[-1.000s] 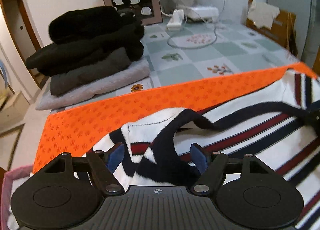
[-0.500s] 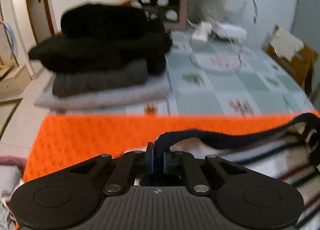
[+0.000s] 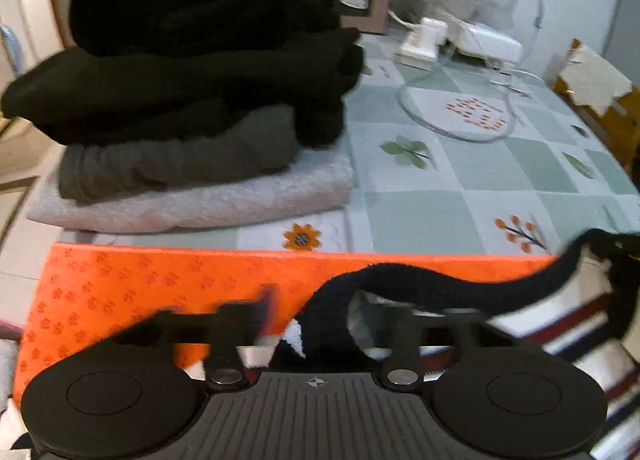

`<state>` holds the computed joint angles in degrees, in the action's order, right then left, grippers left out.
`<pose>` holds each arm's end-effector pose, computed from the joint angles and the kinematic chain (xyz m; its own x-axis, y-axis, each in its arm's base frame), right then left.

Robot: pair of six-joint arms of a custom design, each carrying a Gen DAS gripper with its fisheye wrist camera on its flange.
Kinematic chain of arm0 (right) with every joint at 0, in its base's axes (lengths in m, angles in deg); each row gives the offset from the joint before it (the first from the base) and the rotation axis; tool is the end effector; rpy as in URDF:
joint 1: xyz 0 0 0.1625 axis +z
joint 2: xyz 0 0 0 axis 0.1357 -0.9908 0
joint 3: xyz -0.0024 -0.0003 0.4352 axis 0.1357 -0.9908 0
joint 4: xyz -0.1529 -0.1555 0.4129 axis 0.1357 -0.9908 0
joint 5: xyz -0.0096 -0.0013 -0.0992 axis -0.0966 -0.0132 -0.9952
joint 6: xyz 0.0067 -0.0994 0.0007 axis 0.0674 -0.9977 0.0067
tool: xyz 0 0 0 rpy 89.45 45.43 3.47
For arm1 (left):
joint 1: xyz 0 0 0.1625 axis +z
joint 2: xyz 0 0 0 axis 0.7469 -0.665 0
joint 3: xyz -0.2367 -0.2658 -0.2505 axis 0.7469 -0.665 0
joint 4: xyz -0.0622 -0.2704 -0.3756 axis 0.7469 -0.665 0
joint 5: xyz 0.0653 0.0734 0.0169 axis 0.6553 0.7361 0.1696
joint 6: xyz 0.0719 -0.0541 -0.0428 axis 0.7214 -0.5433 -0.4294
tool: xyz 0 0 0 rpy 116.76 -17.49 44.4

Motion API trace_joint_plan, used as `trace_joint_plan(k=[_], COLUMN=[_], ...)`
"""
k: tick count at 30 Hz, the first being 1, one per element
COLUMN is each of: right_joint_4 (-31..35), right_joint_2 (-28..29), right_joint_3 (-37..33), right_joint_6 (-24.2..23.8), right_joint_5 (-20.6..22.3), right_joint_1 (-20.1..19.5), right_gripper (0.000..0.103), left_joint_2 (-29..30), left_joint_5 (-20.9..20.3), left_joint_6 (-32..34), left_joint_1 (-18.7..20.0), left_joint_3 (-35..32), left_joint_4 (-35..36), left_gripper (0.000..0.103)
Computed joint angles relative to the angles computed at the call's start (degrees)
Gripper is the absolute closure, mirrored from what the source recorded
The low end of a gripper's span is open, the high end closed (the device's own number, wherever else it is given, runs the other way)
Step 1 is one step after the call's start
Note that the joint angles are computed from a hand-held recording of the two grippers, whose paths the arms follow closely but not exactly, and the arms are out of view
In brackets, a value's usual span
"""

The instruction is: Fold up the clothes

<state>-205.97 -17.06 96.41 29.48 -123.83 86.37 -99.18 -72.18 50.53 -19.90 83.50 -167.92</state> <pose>0.1157 -0.4369 0.4889 -0.8650 0.1334 0.4838 -0.2130 0.7753 -0.5945 -0.4471 -0.4717 0.1756 -0.6881 0.3339 -0.6442 0.6075 0.7506 -0.2598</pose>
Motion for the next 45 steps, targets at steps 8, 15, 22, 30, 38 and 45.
trace_joint_plan(k=[8, 15, 22, 30, 38, 45], right_joint_4=[3.6, 8.9, 16.0, 23.7, 22.6, 17.3], right_joint_2=[-3.4, -7.4, -10.6, -12.1, -9.4, -3.6], right_joint_3=[-0.9, 0.5, 3.7, 8.7, 13.3, 15.0], right_joint_6=[1.5, 6.0, 16.9, 33.8, 44.5, 44.3], right_joint_5=[0.1, -3.1, -7.9, -7.4, -4.9, -0.7], right_joint_1=[4.4, 12.7, 23.8, 35.1, 42.5, 44.0], right_gripper=[0.052, 0.051, 0.051, 0.051, 0.051, 0.051], left_joint_2=[-7.1, -16.3, -28.4, -42.3, -52.0, -57.1], left_joint_5=[-0.2, 0.2, -1.0, -3.9, -8.6, -12.7], left_joint_6=[5.7, 2.9, -5.6, -19.5, -35.6, -46.7], left_joint_1=[-3.7, -8.4, -14.8, -24.2, -33.8, -41.6], left_joint_3=[4.1, 8.5, 13.2, 17.0, 17.9, 17.8], left_joint_4=[-1.8, 3.1, 14.3, 31.5, 48.9, 58.1], left_gripper=[0.007, 0.007, 0.007, 0.007, 0.007, 0.007])
